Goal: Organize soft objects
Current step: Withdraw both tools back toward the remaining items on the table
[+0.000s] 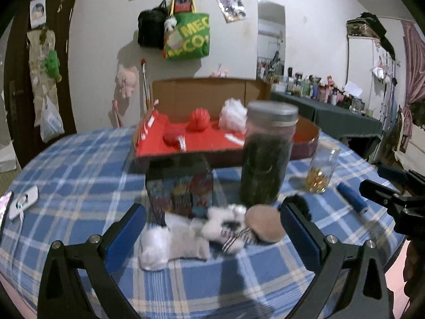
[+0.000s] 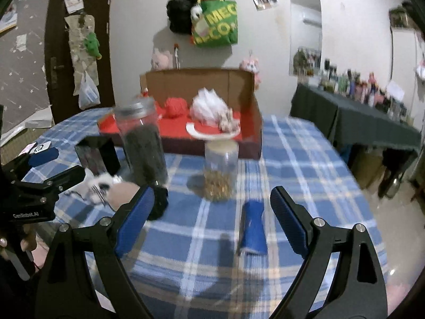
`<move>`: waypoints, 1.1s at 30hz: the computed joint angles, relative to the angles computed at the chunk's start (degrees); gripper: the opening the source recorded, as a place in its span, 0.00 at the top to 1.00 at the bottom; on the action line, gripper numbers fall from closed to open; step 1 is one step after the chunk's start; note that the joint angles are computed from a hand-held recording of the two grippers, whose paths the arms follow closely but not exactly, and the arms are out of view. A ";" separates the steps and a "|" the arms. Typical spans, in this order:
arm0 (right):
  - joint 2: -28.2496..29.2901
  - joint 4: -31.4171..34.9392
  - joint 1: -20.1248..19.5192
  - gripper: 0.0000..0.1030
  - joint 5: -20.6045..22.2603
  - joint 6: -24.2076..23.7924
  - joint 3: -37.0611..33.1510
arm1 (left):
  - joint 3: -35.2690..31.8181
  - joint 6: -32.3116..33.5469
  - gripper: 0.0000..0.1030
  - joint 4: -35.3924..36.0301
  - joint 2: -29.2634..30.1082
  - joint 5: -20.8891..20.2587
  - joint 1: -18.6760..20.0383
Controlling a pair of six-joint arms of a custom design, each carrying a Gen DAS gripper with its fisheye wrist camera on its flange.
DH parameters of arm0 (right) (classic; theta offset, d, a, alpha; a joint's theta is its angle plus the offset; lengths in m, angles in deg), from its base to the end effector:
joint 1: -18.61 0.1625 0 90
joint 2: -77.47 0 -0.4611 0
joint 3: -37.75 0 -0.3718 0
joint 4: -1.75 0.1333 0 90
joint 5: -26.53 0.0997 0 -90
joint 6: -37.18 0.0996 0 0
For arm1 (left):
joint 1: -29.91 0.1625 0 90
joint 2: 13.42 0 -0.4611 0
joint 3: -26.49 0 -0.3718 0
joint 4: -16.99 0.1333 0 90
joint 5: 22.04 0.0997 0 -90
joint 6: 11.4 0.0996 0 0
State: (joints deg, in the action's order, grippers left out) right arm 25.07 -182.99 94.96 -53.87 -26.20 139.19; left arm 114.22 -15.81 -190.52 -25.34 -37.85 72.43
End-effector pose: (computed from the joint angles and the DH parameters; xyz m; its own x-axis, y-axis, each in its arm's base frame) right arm -0.0113 -0.6816 0.2498 -0.5893 -0.5545 0.5876 -0.8079 0.4084 -0.4248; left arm -0.3130 -0.5979 -0.0567 -0.6963 -0.2699 -0.6651 0.4982 0.4853 -0.7185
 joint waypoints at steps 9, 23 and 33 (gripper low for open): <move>2.81 3.03 -0.87 0.13 -3.62 2.36 -4.06 | 4.37 -9.96 0.00 8.20 -2.93 0.09 1.40; 4.47 6.50 -0.95 0.13 -7.20 3.68 -7.87 | 10.62 -20.58 0.00 19.78 -8.33 -0.99 2.87; 4.55 8.45 -1.15 0.13 -7.62 4.57 -9.06 | 13.49 -22.75 0.01 22.67 -10.72 -0.22 2.80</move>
State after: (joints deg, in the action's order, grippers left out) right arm 29.62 -174.54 93.81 -61.49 -21.63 130.14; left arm 127.71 -38.56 -167.85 -36.05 -38.07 75.23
